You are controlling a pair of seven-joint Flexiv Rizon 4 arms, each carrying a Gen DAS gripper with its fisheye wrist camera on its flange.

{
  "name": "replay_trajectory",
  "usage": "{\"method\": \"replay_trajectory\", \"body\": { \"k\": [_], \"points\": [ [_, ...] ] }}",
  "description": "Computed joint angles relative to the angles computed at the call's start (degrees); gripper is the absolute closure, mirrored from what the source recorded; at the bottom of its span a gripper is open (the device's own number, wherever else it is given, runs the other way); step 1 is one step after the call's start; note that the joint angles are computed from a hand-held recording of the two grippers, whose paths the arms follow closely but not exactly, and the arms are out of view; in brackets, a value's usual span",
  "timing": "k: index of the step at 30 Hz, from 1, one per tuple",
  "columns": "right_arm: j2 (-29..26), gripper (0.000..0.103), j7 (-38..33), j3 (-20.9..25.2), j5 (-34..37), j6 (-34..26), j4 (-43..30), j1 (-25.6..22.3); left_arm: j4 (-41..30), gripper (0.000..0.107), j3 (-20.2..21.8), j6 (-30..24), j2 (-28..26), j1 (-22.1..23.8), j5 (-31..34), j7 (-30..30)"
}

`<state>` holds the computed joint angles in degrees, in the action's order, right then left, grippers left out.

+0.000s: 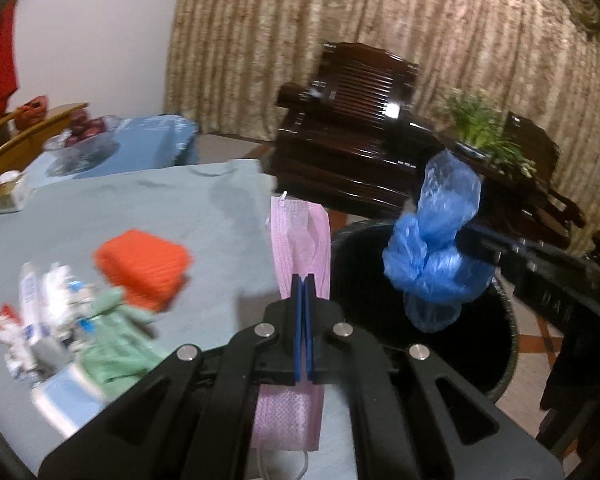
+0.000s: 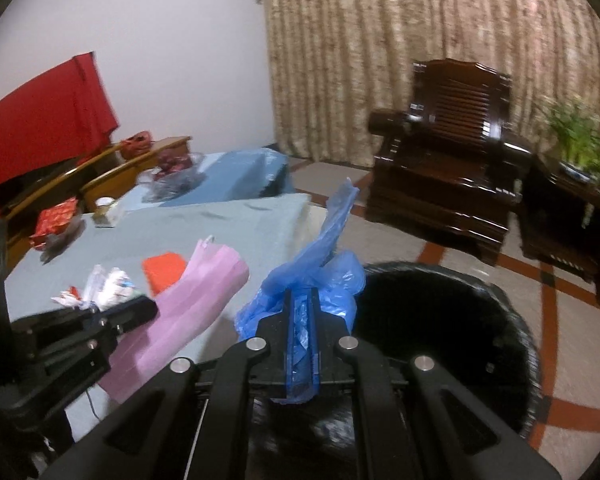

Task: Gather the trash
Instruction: 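Lift the pink mask and blue bag and carry both over the trash bin, then open both tools to drop the mask and blue bag into the bin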

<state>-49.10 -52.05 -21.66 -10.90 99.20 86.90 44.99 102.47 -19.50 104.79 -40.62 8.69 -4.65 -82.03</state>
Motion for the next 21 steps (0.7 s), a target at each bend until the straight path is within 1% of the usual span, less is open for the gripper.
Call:
{"method": "replay_trajectory", "body": {
  "k": [7,12,13,14,15,16,17,18,19,20,21],
  "points": [
    [0.9,0.097,2.4,-5.7,3.6,0.3,6.0,1.8,-10.5,0.106,-3.9,-5.8,-6.4,-3.4,-1.1,4.8],
    [0.6,0.097,3.7,-7.4,4.5,-0.6,7.4,1.9,-16.5,0.105,-6.4,-9.8,-10.6,-5.3,-3.1,9.5],
    [0.6,0.096,4.0,-7.5,4.5,-0.9,7.6,1.7,-17.4,0.101,-5.9,-10.6,-11.0,-6.2,-3.9,10.0],
    [0.7,0.092,4.2,-7.3,4.3,-1.3,7.9,1.5,-17.9,0.096,-5.7,-11.1,-11.3,-6.7,-4.9,10.4],
    [0.6,0.091,4.6,-7.7,4.2,-1.6,8.0,1.8,-18.2,0.090,-5.4,-11.5,-11.5,-7.1,-5.9,10.5],
    [0.5,0.090,5.1,-8.0,4.1,-1.6,8.2,1.9,-17.8,0.075,-5.9,-11.4,-11.5,-6.7,-6.5,10.9],
    [0.5,0.085,5.5,-8.2,4.1,-1.6,8.4,2.1,-17.6,0.063,-5.4,-11.0,-11.4,-6.9,-7.3,10.7],
    [0.5,0.081,6.0,-8.5,4.1,-1.6,8.7,2.4,-17.3,0.061,-4.9,-10.3,-11.2,-7.0,-7.8,10.5],
    [0.4,0.071,6.3,-8.7,4.0,-1.5,8.8,2.5,-16.6,0.060,-5.3,-9.9,-11.0,-6.4,-8.0,10.7],
    [0.3,0.064,6.7,-9.1,4.1,-1.4,9.0,2.9,-16.1,0.057,-5.1,-9.6,-10.5,-6.1,-8.2,10.6],
    [0.4,0.062,6.8,-9.1,4.0,-1.3,9.0,2.9,-15.2,0.055,-4.9,-8.8,-10.0,-5.7,-8.2,10.5]
  ]
}}
